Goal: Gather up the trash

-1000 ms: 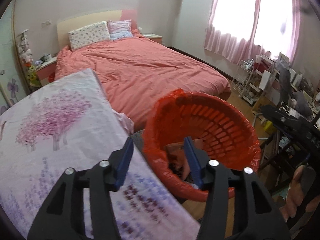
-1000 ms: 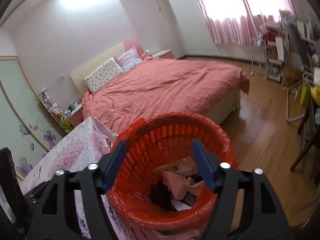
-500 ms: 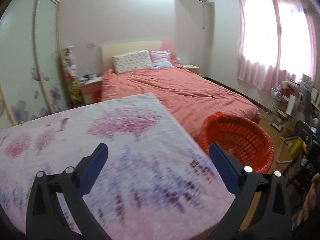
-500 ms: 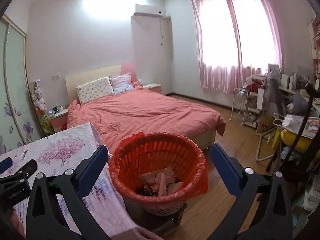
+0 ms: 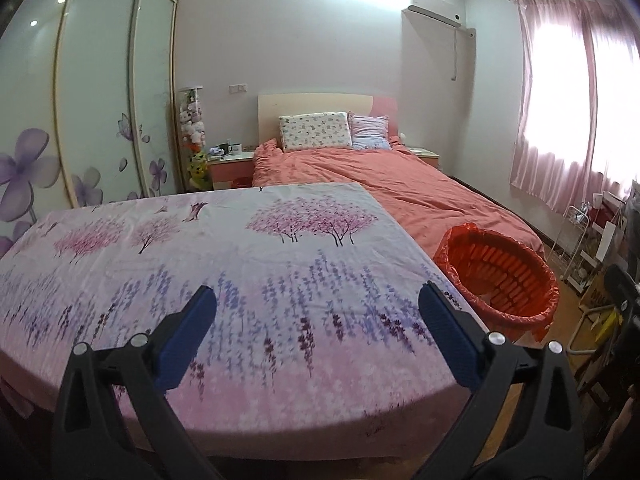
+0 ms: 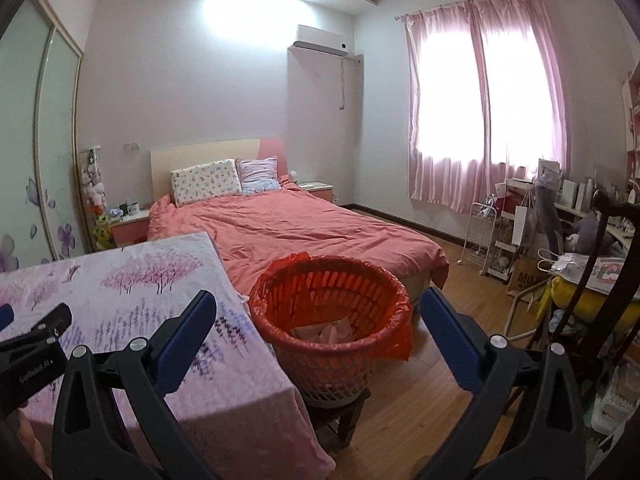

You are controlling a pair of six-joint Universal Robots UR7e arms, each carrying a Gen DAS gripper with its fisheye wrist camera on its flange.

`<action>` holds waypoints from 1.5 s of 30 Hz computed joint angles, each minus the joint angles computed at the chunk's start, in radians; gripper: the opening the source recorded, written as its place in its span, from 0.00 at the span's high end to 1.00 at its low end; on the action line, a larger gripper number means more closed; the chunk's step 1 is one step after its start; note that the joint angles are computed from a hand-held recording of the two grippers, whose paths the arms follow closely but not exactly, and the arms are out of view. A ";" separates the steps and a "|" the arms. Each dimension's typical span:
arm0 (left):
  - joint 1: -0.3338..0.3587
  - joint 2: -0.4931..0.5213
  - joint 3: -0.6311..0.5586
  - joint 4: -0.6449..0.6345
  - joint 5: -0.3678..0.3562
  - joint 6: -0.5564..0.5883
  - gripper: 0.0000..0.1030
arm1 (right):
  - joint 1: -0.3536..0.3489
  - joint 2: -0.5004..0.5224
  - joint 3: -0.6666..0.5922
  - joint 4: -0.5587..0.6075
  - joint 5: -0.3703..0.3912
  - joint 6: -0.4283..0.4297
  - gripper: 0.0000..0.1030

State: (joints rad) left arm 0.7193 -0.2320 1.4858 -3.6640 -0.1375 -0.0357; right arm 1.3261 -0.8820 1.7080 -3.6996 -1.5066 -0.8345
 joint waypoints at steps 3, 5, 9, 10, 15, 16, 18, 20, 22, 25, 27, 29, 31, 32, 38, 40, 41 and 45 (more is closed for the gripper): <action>-0.011 0.012 -0.001 -0.027 0.020 0.010 0.04 | -0.004 -0.001 0.007 -0.012 -0.001 0.010 0.02; -0.017 0.010 0.012 -0.007 0.032 -0.023 0.04 | -0.003 -0.007 0.019 -0.013 -0.008 0.016 0.02; -0.023 0.001 0.041 0.055 0.051 -0.106 0.04 | -0.005 -0.007 0.026 -0.022 -0.019 0.014 0.02; -0.025 -0.001 0.048 0.067 0.055 -0.123 0.04 | -0.005 -0.008 0.026 -0.022 -0.023 0.013 0.02; -0.027 -0.036 0.108 0.241 0.060 -0.326 0.04 | -0.013 -0.007 0.057 -0.040 -0.036 0.001 0.02; -0.027 -0.051 0.131 0.304 0.058 -0.401 0.04 | -0.013 -0.006 0.058 -0.039 -0.043 0.000 0.02; -0.025 -0.071 0.155 0.390 0.055 -0.497 0.04 | -0.014 -0.007 0.062 -0.031 -0.052 0.001 0.02; -0.024 -0.089 0.181 0.457 0.053 -0.580 0.04 | -0.016 -0.010 0.067 -0.020 -0.062 0.006 0.02; -0.021 -0.102 0.196 0.505 0.046 -0.635 0.04 | -0.017 -0.014 0.070 -0.009 -0.069 0.007 0.02; -0.020 -0.108 0.206 0.533 0.042 -0.671 0.04 | -0.018 -0.016 0.074 -0.002 -0.078 0.008 0.02; -0.019 -0.110 0.208 0.539 0.038 -0.678 0.04 | -0.020 -0.017 0.075 -0.002 -0.080 0.007 0.02; -0.019 -0.110 0.209 0.541 0.031 -0.683 0.04 | -0.019 -0.017 0.072 0.001 -0.085 0.009 0.02; -0.019 -0.107 0.205 0.533 0.030 -0.675 0.04 | -0.017 -0.018 0.070 0.003 -0.092 0.010 0.02; -0.019 -0.106 0.204 0.528 0.029 -0.670 0.04 | -0.015 -0.018 0.069 0.002 -0.099 0.012 0.02; -0.020 -0.100 0.198 0.512 0.028 -0.653 0.04 | -0.009 -0.011 0.060 -0.013 -0.128 0.013 0.02; -0.021 -0.098 0.196 0.504 0.027 -0.646 0.04 | -0.007 -0.008 0.058 -0.027 -0.139 0.008 0.02; -0.022 -0.095 0.193 0.500 0.026 -0.640 0.04 | -0.006 -0.007 0.057 -0.030 -0.142 0.006 0.02; -0.023 -0.090 0.184 0.501 0.026 -0.634 0.04 | -0.004 -0.007 0.051 -0.017 -0.156 0.003 0.02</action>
